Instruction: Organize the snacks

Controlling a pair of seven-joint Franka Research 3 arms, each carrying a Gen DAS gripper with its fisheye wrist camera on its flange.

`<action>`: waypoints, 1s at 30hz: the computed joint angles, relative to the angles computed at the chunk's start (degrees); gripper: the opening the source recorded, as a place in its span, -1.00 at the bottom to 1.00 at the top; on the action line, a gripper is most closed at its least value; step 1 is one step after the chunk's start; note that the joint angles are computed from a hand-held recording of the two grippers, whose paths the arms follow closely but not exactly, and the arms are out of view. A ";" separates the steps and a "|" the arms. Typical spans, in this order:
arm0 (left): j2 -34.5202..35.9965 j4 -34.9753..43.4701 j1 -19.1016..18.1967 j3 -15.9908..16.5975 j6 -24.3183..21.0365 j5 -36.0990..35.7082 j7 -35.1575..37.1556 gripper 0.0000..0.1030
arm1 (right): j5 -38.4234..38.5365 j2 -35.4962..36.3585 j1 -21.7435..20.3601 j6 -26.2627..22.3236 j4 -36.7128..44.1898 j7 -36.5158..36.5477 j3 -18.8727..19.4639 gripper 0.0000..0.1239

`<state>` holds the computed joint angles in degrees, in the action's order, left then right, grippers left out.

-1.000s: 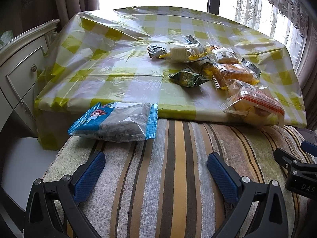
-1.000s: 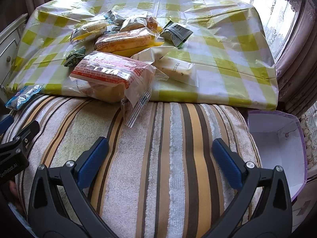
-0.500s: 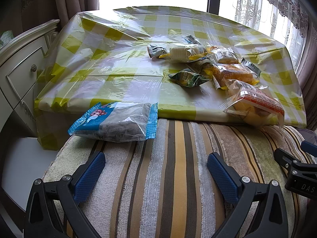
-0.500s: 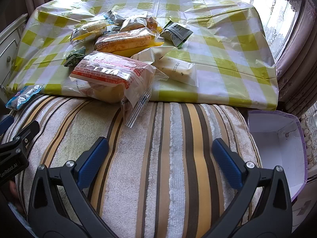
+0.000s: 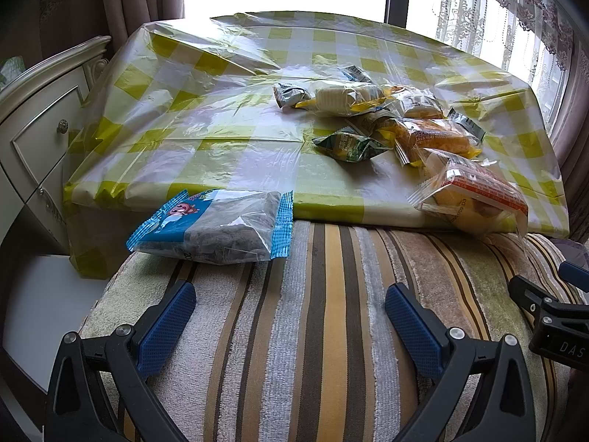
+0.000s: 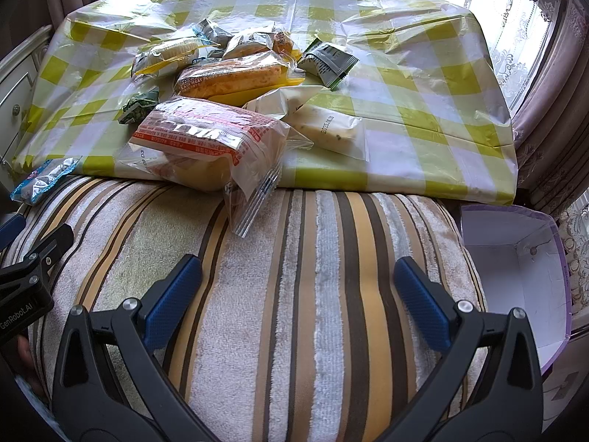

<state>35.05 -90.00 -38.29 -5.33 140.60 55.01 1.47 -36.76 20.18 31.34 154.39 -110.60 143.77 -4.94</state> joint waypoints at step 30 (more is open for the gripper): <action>-7.26 -13.49 12.84 0.34 27.94 16.29 -38.51 0.92 | 16.70 2.05 -1.30 13.61 2.16 -30.13 -0.84 0.66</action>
<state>27.79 -103.49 -25.45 -4.98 168.54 71.30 -37.04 -20.05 22.24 30.04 168.00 -108.44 113.64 -5.78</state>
